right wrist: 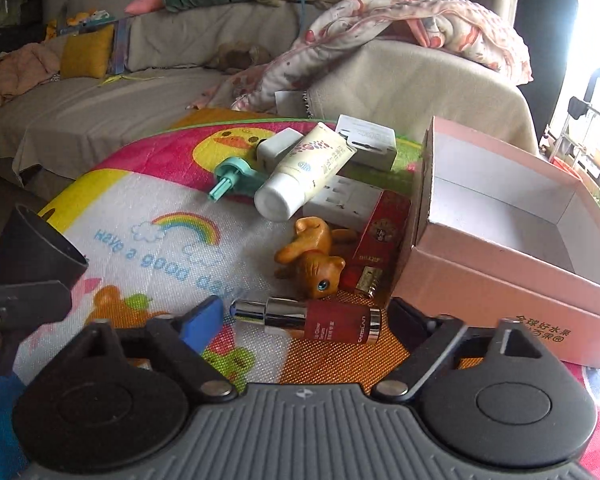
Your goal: Organize rigid objects
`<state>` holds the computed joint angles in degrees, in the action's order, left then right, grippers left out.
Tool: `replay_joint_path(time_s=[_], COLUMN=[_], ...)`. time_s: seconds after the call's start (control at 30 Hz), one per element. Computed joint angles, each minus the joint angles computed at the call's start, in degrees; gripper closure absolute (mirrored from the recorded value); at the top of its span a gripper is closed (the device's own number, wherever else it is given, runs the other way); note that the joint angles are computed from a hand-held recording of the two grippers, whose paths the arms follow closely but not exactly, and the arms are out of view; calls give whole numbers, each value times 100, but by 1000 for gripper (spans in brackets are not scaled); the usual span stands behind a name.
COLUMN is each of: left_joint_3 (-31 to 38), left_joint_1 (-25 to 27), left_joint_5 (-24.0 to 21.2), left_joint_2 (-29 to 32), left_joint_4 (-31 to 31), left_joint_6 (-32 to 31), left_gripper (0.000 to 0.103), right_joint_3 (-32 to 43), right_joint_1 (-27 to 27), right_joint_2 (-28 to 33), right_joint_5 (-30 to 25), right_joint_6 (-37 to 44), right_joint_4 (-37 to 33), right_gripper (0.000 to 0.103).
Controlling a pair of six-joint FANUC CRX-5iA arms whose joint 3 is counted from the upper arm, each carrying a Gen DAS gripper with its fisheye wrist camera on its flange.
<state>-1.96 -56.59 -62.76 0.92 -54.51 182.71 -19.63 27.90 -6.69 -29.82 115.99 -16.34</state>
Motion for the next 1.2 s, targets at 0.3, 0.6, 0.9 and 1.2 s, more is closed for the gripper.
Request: replay_joint_path(time_s=[0.3,0.6,0.9,1.2], left_joint_3=[-18,2302,4313,2535], left_joint_1=[257,886,1815,1144], left_joint_5=[1443,1768,1373,958], left_joint_2=[-101,955,2696,1601], left_joint_4=[955,933,2400,-1], left_joint_6=[-1070,-3380,-4485,-2147], left_gripper=[46,46,47,47], right_joint_3=[611,1263,1751,1037], right_joint_1=[-2091,-4198,-3540,-4244], right_joint_2=[-461,-546,280,262], right_joint_5=[-2104,-2282,-1265,-2308], right_joint_6=[3329,5581,5881,5891], right_joint_4=[-2451,-4924,-5282,-5148], right_gripper=[24,24,10,3])
